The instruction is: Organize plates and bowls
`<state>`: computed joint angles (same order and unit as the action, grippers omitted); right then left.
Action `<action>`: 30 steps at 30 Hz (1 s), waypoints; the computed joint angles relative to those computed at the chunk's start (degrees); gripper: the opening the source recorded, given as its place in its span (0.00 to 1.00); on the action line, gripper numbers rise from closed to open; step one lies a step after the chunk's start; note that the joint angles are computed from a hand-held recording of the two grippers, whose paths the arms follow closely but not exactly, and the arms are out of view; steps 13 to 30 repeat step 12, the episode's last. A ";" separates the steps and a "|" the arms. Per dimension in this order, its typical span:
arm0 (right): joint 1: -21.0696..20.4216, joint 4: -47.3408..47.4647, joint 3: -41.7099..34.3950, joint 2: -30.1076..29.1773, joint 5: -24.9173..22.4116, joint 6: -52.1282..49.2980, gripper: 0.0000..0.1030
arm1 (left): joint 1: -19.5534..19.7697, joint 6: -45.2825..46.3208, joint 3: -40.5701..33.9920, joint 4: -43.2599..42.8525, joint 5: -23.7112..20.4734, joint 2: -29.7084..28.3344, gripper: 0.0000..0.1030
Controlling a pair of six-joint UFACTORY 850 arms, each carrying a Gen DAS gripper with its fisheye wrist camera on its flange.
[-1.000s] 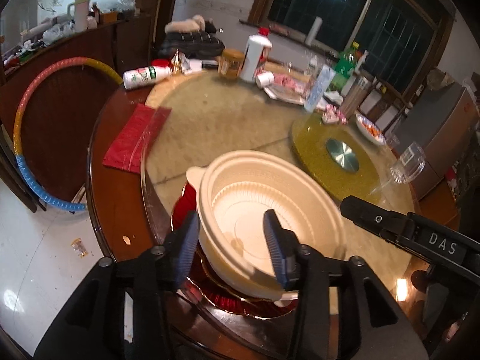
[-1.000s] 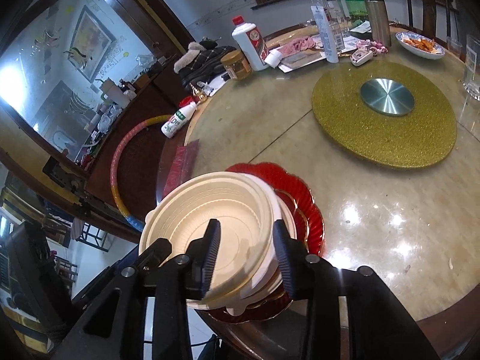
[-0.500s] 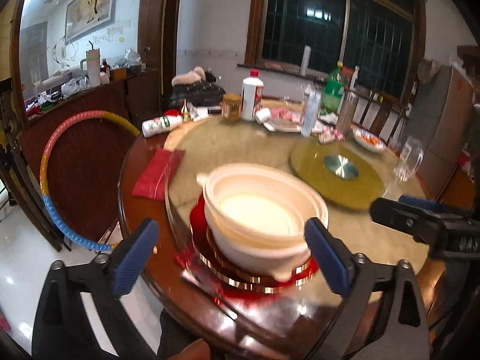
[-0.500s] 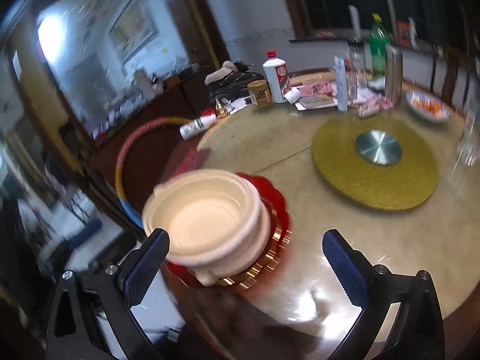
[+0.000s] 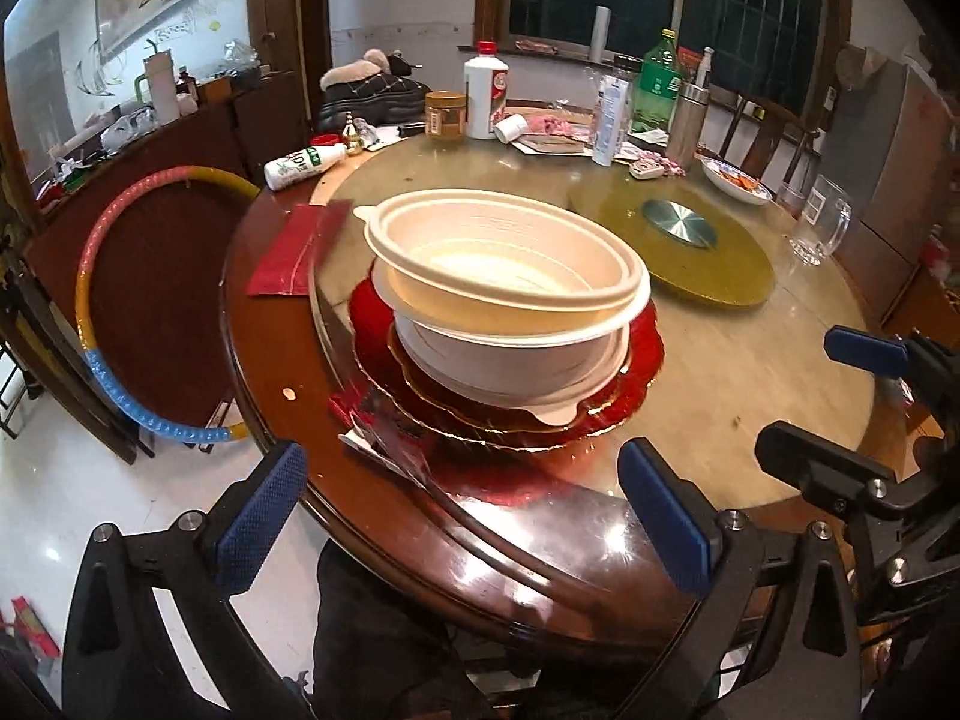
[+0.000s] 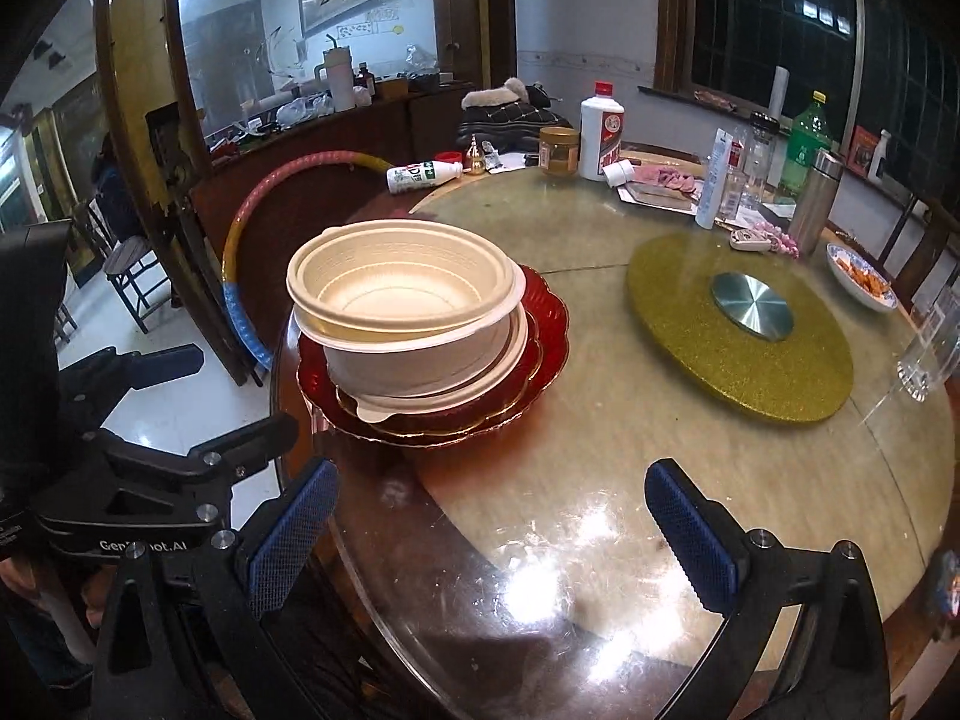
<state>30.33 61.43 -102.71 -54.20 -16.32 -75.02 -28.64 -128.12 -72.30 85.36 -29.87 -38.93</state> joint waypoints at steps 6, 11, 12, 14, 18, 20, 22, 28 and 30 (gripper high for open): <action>1.14 -7.27 -0.18 0.00 2.67 5.88 1.00 | 0.04 -3.16 0.34 3.79 -0.54 -0.26 1.00; 1.72 -11.64 -1.14 -0.55 3.03 9.81 1.00 | 0.99 -3.67 0.27 4.23 0.78 -0.31 1.00; 1.83 -12.78 -1.50 -0.76 2.94 10.96 1.00 | 1.15 -4.10 0.33 4.57 0.97 -0.28 1.00; 1.83 -12.78 -1.50 -0.76 2.94 10.96 1.00 | 1.15 -4.10 0.33 4.57 0.97 -0.28 1.00; 1.83 -12.78 -1.50 -0.76 2.94 10.96 1.00 | 1.15 -4.10 0.33 4.57 0.97 -0.28 1.00; 1.83 -12.78 -1.50 -0.76 2.94 10.96 1.00 | 1.15 -4.10 0.33 4.57 0.97 -0.28 1.00; 1.83 -12.78 -1.50 -0.76 2.94 10.96 1.00 | 1.15 -4.10 0.33 4.57 0.97 -0.28 1.00; 1.83 -12.78 -1.50 -0.76 2.94 10.96 1.00 | 1.15 -4.10 0.33 4.57 0.97 -0.28 1.00; 1.83 -12.78 -1.50 -0.76 2.94 10.96 1.00 | 1.15 -4.10 0.33 4.57 0.97 -0.28 1.00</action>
